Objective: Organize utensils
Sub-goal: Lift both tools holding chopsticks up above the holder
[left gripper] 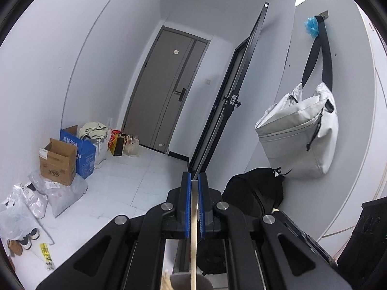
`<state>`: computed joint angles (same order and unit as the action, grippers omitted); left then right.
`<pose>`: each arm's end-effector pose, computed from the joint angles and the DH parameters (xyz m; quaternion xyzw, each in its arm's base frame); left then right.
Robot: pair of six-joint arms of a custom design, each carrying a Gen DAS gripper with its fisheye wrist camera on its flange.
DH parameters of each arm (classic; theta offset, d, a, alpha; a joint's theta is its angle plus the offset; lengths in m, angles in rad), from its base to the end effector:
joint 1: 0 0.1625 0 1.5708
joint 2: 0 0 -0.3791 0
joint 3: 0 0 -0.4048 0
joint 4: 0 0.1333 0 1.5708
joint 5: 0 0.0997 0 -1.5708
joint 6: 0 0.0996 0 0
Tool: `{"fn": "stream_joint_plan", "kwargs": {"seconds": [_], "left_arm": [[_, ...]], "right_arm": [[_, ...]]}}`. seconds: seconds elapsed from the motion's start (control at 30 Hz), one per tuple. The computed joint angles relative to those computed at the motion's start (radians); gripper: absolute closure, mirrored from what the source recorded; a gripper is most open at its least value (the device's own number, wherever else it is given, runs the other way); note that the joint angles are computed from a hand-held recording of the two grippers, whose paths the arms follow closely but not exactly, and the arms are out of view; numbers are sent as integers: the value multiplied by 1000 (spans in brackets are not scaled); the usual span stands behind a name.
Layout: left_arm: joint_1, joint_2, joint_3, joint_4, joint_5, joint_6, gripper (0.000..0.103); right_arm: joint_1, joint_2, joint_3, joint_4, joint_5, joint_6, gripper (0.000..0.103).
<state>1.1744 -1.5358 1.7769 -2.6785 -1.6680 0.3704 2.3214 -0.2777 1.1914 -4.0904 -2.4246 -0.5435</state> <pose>-0.0969 -0.5518 0.4565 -0.3580 -0.8331 0.4188 0.0495 0.5021 -0.4530 0.0479 0.1435 -0.6840 0.6811 0.2184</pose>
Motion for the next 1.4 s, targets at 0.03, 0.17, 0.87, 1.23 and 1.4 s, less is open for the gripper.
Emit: {"fn": "stream_joint_plan", "kwargs": {"seconds": [0.03,0.17,0.87,1.23,1.4], "left_arm": [[0,7,2,-15,4,3,101],[10,40,-7,-38,-3,17,101],[23,107,29,-120,5,133,101],[36,93,37,-56,-18,153,101],[53,84,17,38,-44,134,101]], "right_arm": [[-6,2,-5,0,7,-7,100],[-34,12,-22,-9,39,-24,100],[-83,58,-23,-30,77,-65,100],[-90,20,50,14,89,-11,100],[-92,-5,111,54,78,65,100]]}}
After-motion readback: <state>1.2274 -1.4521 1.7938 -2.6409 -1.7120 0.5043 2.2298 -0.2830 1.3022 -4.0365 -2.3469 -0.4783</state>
